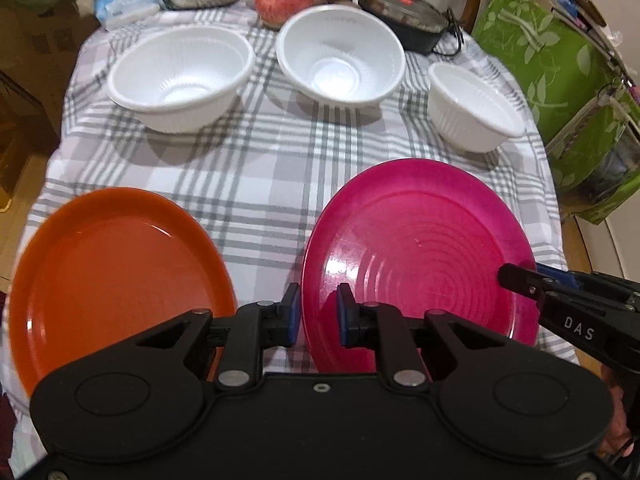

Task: Organize plates and bowls
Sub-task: 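Carry the pink plate onto the orange plate stack and open the left tool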

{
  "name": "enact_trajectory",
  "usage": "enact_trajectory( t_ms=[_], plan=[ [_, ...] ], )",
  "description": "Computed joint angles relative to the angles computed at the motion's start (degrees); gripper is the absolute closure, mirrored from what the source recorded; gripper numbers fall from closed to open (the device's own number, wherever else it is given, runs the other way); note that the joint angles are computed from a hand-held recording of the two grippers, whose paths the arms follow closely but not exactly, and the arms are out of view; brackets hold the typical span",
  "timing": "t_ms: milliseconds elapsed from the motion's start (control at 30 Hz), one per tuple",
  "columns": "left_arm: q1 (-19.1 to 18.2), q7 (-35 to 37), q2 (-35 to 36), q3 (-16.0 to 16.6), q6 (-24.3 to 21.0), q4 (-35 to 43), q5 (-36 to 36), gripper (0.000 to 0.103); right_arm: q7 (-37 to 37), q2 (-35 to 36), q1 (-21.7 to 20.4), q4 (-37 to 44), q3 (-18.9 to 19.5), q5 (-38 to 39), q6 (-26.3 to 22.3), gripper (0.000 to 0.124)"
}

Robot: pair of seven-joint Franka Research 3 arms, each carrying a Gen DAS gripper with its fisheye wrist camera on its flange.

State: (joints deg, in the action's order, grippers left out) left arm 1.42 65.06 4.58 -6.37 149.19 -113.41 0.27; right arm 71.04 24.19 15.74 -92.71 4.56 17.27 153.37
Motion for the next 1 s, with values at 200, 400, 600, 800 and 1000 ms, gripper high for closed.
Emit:
enact_trajectory(
  t_ms=[200,400,600,800,1000],
  plan=[
    [0.18,-4.71,-4.46,0.87,1.05,-3.67,3.86,0.080,-2.08,-1.60,0.53,-0.82,1.27,0.94,1.05,0.099],
    [1.58,-10.59,-9.58,2.03,0.56,-8.36,7.64,0.080,-4.43,-1.94,2.06,-0.24,2.90,2.21,-0.21,0.099],
    [4.13,-16.05,-14.65,3.03,0.35,-13.72,12.53,0.080,-5.51,-0.46,4.40,2.36,4.26,3.25,-3.53,0.099],
    [6.49,-17.96,-16.67,4.71,0.78,-16.88,13.28,0.080,-3.76,4.10,7.76,8.74,4.32,2.04,-7.71,0.099],
    [7.81,-16.58,-15.61,5.81,2.12,-17.90,12.24,0.080,-0.53,8.35,11.11,14.58,3.26,-1.50,-10.27,0.099]
  ],
)
